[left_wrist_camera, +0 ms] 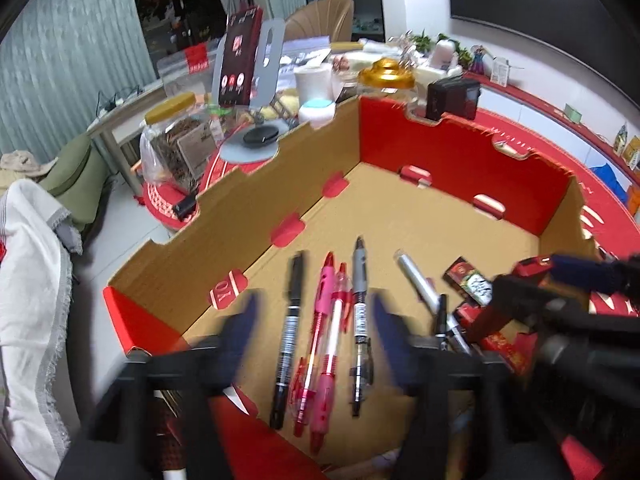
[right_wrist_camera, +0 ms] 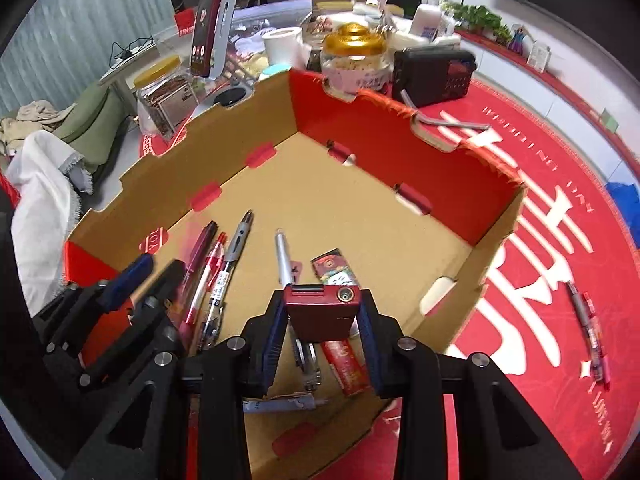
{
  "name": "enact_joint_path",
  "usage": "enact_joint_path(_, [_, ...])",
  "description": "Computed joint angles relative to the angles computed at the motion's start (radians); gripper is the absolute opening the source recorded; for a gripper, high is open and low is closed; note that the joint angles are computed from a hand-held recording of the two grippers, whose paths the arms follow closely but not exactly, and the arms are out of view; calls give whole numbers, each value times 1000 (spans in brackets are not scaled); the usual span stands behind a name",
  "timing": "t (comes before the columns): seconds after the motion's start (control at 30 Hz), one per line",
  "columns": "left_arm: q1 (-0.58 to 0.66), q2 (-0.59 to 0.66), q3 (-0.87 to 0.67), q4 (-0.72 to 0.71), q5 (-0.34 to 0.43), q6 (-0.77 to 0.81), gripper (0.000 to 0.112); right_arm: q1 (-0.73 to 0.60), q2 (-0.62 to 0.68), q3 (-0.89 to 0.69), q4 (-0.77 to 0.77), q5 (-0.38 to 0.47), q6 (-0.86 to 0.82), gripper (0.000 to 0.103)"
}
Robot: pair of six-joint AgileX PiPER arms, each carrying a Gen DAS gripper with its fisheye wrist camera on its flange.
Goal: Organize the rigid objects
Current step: 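Open both tools to drop the red pen and red box into the tray, then move both open tools back to the grey pen and clear red pen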
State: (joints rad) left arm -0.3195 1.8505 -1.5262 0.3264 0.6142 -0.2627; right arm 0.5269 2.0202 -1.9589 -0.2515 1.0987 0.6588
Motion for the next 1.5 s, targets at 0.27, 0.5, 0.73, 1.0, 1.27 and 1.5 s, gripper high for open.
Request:
enact_joint_path(0.27, [1,-69,55,40,-34,-42,103,7,-174,174,-53,-104,64,90])
enact_joint_path(0.5, [53,-172,98,-342,-32,213,103,-40,-424,501,7,-222,173,90])
enact_joint_path(0.73, [-118,-361,257,-360,-79,214,103,-77,-742,917,66,-271,320,90])
enact_joint_path(1.0, [-423,-384,321,-193,-62,43,103,-116,-976,1206,38,-115,397,90])
enact_joint_path(1.27, [-552,-213,213,-120,54,-130,103,-283,-1207,1368,98,-35,308,90])
enact_joint_path(1.5, [-595,73,-153,-87,185,-251,103,-314,-1362,1400,56,25,303,90])
